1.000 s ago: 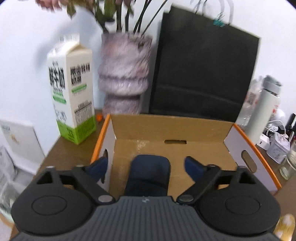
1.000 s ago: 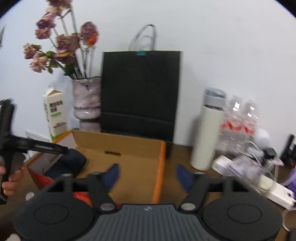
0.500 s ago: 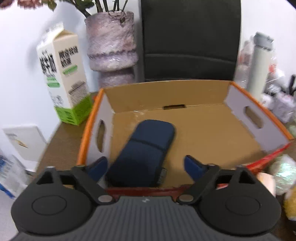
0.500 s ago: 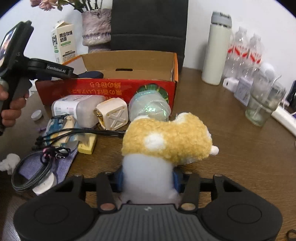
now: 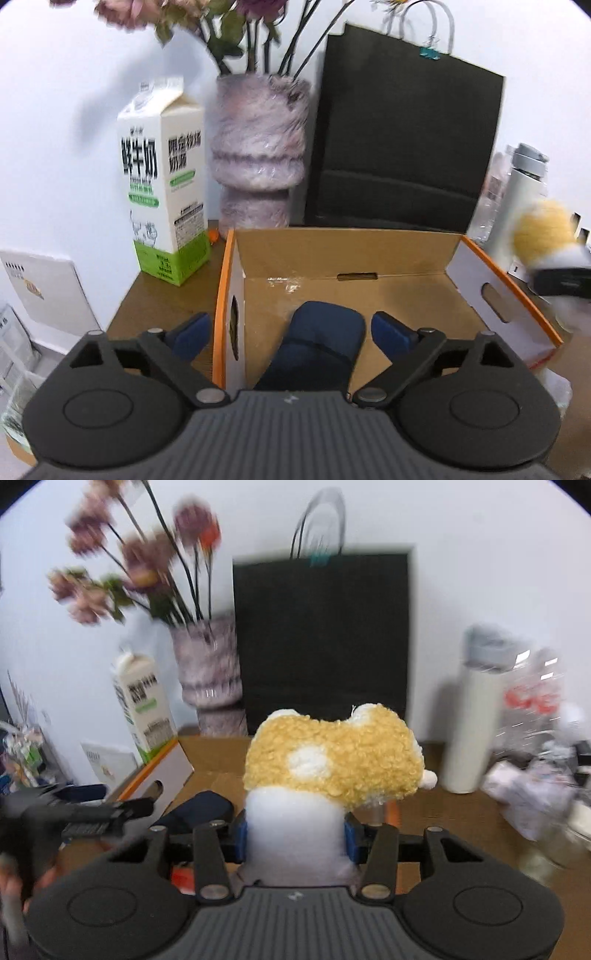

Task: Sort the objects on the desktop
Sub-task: 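Lower the navy case into the box with the left tool while the right tool drops the plush toy in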

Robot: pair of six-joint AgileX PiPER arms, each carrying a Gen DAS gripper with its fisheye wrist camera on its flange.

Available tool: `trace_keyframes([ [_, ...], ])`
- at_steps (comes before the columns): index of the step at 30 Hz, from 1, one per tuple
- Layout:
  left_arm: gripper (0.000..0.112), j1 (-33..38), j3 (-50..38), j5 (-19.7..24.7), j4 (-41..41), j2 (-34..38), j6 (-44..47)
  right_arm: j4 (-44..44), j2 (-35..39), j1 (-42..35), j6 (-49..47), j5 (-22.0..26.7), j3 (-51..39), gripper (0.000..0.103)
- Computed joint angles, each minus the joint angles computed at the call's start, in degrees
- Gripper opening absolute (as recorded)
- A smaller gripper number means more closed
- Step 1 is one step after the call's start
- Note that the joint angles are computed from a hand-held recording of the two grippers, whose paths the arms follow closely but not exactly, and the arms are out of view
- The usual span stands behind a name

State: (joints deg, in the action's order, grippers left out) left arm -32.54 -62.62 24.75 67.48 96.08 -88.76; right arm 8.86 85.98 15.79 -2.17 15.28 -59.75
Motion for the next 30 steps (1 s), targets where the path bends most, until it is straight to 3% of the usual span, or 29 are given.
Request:
trace_keyframes([
  [3, 0.095, 1.73, -1.17, -1.08, -4.29, 1.53, 2.91, -5.77, 14.7, 1.88, 6.24, 8.44, -16.38, 0.045],
  [5, 0.096, 2.3, -0.64, -2.53, -2.95, 1.46, 1.22, -12.08, 22.66, 3.36, 13.05, 13.59, -24.93, 0.045],
  [8, 0.098, 2.67, 0.92, -4.26, 3.34, 1.62, -5.56, -13.72, 33.21, 3.36, 16.58, 23.07, -38.07, 0.046],
  [12, 0.098, 3.37, 0.03, -4.74, -1.6, 2.81, -1.79, -16.12, 38.82, 3.62, 19.17, 29.31, -44.86, 0.052],
  [15, 0.099, 3.11, -0.49, -4.01, -3.18, 3.3, -0.11, -13.83, 35.7, 2.66, 17.42, 27.23, -41.4, 0.056],
  [17, 0.099, 2.58, -1.18, -2.74, -5.35, 3.56, 2.38, -13.33, 31.37, 2.11, 16.76, 24.47, -37.03, 0.067],
  [22, 0.1, -0.33, -4.06, 3.79, -10.89, 3.35, 8.36, -12.5, 17.42, 0.46, 13.83, 16.75, -21.79, 0.074],
  [27, 0.103, -4.17, -5.22, 8.96, -14.06, 0.31, 11.6, -26.58, 1.38, 1.41, 25.8, 6.07, -0.88, 0.077],
  [30, 0.103, -9.4, -3.93, 16.03, -11.65, -3.14, 7.57, -29.34, -7.32, 0.09, 28.64, 0.47, 10.07, 0.084],
])
